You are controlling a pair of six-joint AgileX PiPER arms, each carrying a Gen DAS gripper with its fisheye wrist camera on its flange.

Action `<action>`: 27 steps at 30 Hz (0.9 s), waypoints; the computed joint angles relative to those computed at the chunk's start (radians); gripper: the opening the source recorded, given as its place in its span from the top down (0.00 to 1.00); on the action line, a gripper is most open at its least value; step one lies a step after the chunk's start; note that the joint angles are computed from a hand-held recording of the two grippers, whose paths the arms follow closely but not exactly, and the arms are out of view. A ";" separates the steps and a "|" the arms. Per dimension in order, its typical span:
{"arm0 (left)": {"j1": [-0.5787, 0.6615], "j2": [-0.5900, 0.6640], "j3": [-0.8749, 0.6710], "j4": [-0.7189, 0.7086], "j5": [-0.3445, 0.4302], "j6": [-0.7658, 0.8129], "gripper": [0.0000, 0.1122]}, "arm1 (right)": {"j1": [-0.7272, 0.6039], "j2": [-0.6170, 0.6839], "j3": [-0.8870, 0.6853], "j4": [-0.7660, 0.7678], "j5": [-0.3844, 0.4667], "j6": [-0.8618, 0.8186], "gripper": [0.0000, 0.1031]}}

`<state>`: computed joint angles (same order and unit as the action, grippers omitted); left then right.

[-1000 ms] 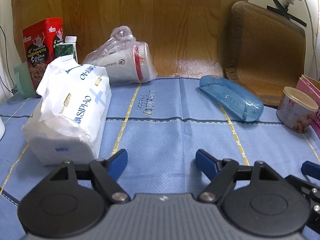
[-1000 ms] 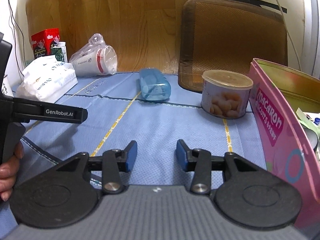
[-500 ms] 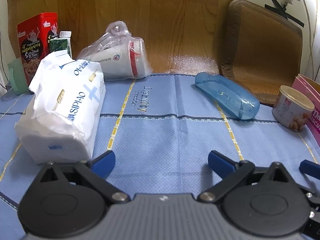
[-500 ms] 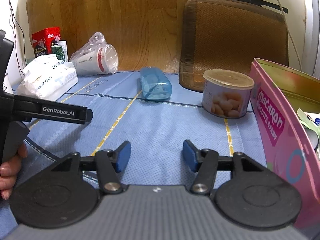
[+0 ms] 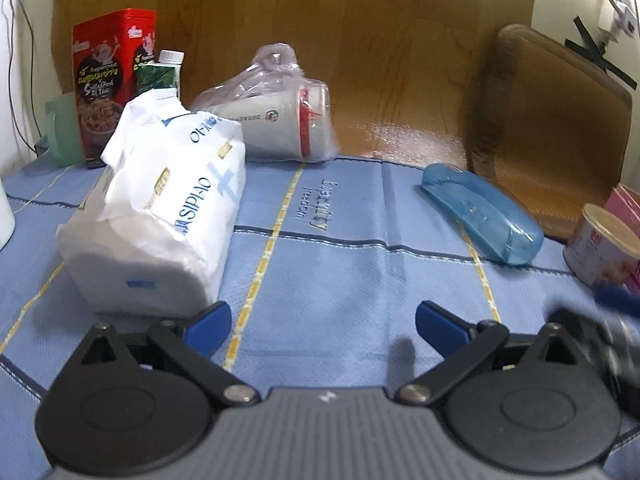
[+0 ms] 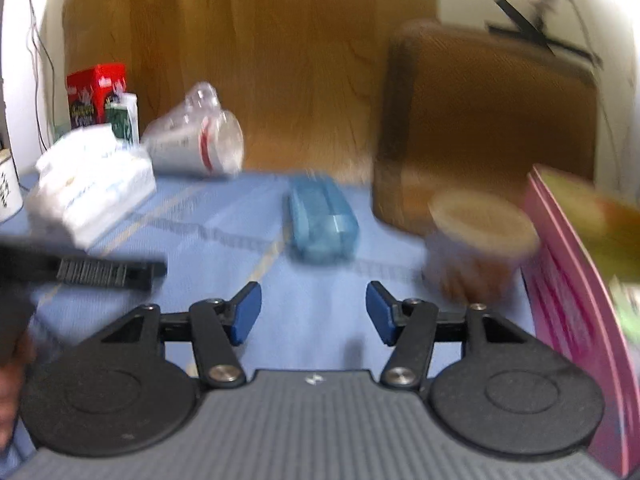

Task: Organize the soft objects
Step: 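Grasp the blue glasses case with both grippers and lift it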

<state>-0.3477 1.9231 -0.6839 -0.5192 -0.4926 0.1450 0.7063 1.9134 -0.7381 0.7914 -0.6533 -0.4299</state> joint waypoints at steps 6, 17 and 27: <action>-0.013 0.007 -0.018 -0.071 0.010 0.070 0.09 | -0.102 0.224 -0.445 0.301 0.166 -0.456 0.23; 0.001 -0.003 -0.004 -0.002 0.006 -0.006 0.09 | -0.123 0.035 -0.100 -0.180 0.265 0.051 0.44; 0.021 -0.024 0.005 0.085 0.035 -0.077 0.09 | 0.226 -0.155 0.426 0.000 -0.150 0.294 0.24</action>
